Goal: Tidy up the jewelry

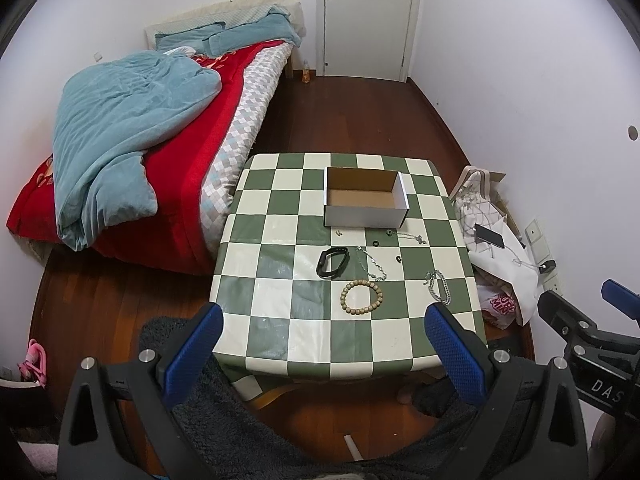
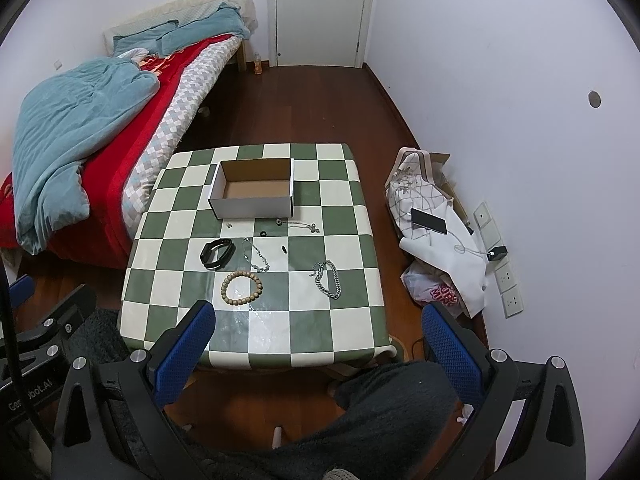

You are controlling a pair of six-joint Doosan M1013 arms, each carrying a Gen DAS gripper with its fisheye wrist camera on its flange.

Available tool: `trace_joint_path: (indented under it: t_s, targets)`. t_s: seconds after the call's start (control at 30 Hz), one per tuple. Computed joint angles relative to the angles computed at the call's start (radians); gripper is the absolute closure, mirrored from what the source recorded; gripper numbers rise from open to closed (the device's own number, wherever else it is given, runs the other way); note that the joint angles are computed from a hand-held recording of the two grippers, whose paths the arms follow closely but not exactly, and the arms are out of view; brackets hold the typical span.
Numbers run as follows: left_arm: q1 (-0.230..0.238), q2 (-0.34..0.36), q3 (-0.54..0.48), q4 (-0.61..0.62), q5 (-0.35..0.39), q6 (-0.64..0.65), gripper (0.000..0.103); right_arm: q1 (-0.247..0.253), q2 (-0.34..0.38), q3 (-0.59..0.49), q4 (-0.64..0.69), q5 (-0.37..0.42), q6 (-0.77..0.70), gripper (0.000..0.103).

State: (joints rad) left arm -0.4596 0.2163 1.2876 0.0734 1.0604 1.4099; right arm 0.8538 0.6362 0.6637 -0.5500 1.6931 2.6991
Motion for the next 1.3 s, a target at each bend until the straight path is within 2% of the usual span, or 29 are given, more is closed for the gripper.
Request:
trace_joint_path:
  t_s: [1.3]
  targets:
    - [0.007, -0.008, 0.001, -0.006, -0.008, 0.006, 0.000, 0.005, 0.009, -0.035, -0.026, 0.011, -0.018, 0.000]
